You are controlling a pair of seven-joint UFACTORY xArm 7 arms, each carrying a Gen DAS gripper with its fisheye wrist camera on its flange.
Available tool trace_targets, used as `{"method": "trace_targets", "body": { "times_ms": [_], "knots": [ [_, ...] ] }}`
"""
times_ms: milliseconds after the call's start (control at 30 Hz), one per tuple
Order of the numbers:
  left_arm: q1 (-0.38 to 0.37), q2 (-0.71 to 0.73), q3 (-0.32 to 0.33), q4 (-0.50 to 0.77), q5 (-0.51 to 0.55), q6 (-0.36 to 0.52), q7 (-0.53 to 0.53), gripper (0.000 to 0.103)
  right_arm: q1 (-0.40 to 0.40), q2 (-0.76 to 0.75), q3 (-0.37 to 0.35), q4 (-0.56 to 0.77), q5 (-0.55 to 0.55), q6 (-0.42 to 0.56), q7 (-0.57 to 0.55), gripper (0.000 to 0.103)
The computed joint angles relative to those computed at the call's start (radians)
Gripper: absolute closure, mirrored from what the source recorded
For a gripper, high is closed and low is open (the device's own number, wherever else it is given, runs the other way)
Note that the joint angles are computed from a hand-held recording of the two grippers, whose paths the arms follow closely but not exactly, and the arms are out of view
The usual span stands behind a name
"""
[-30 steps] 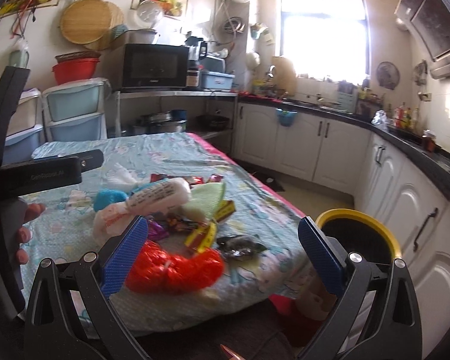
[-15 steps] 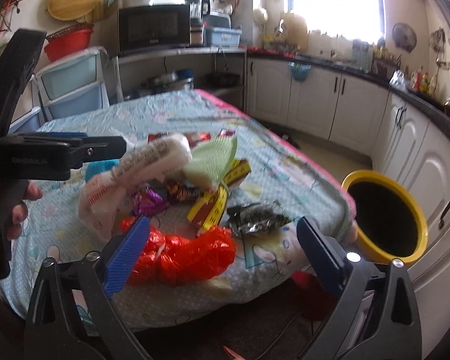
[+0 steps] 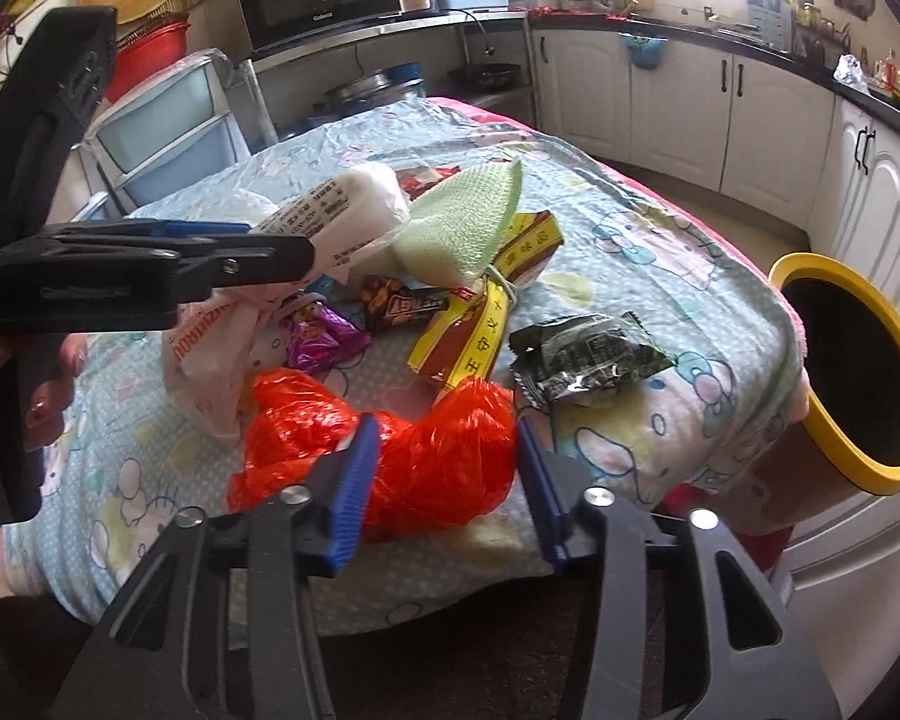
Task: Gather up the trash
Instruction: 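Grasp the red plastic bag with the right tool while the left tool grasps the white paper bag, then carry the red bag and white bag with both tools over the yellow bin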
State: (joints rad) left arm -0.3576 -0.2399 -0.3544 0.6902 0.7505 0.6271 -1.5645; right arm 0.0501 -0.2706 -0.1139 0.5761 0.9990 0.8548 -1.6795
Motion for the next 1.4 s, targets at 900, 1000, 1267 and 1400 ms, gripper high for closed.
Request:
{"method": "trace_targets", "body": {
  "times_ms": [900,1000,1267,1400],
  "knots": [
    [0.098,-0.136,-0.103,0.04,0.073,0.018,-0.057,0.078,-0.055,-0.021,-0.052,0.127,0.09,0.166,-0.059,0.097],
    [0.105,-0.096,-0.104,0.082,0.119,0.014,-0.072,0.078,-0.065,-0.011,-0.052,0.152,0.113,0.151,-0.058,0.097],
    [0.068,0.07,-0.052,0.231,0.29,-0.023,-0.134,0.078,-0.109,0.076,-0.058,0.268,0.203,0.091,-0.058,0.097],
    [0.029,0.153,-0.011,0.311,0.351,-0.043,-0.149,0.078,-0.14,0.121,-0.052,0.321,0.251,0.058,-0.066,0.097]
  ]
}}
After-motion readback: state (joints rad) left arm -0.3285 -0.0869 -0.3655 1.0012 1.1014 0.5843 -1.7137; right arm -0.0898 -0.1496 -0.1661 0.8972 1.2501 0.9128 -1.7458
